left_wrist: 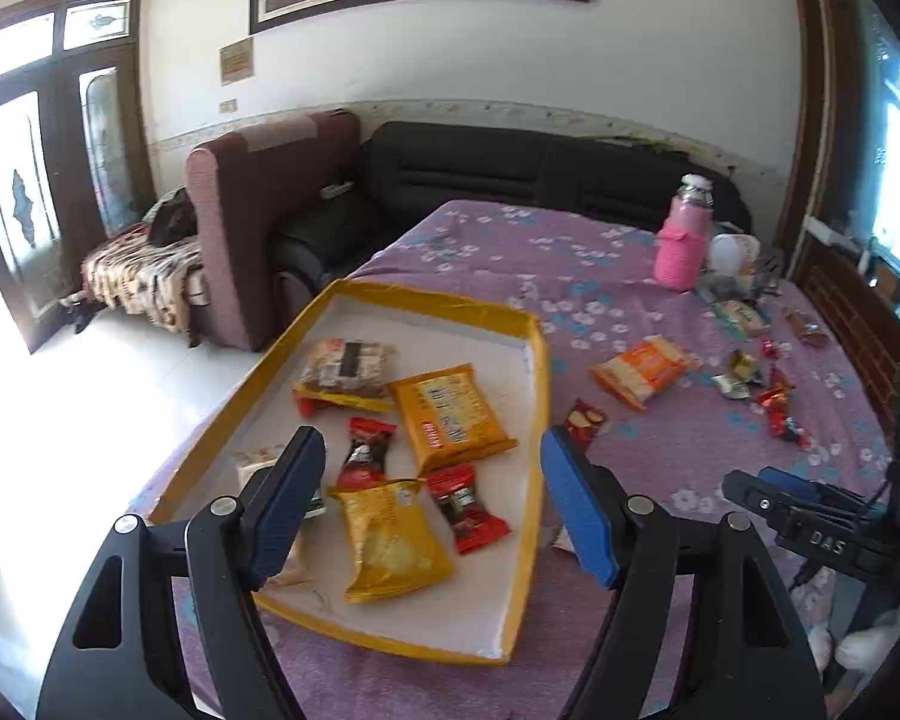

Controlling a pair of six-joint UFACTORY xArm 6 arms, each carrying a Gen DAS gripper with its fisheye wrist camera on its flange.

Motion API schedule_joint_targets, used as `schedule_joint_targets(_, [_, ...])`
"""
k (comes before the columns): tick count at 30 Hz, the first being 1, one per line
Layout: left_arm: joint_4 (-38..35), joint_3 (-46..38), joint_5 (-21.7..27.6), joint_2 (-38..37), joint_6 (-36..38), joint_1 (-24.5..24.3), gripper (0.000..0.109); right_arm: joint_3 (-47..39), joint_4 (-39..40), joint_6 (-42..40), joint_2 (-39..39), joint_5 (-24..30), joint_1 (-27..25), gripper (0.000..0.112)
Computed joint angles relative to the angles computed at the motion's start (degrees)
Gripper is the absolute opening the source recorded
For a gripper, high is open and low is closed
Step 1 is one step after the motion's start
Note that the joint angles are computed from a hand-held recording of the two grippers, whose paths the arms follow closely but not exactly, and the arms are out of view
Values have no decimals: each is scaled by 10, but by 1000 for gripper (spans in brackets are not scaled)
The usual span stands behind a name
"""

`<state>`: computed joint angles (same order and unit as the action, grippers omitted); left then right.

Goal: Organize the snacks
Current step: 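Move both tools back toward the snacks on the tablecloth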

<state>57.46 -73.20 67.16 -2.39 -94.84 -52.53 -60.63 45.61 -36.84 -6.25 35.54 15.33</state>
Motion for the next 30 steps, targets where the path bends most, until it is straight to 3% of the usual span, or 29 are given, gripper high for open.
schedule_joint_targets(2, [5,11,-40,-8,-5,7,74,3,-5,2,3,-3,-22,65])
schedule_joint_targets(14, [-69,-28,-141,56,49,47,74,-77,-77,84,94,-15,-174,66])
schedule_joint_targets(20, [-111,-48,-173,84,92,54,74,-177,-69,78,180,-16,-175,67])
schedule_joint_targets(26, [-136,-48,-201,88,110,59,74,-305,-86,92,290,47,-168,67])
schedule_joint_targets(28, [-146,-41,-228,86,110,65,74,-315,-78,84,298,74,-168,67])
schedule_joint_targets(30, [-166,-43,-256,96,118,70,74,-293,-76,64,285,61,-160,68])
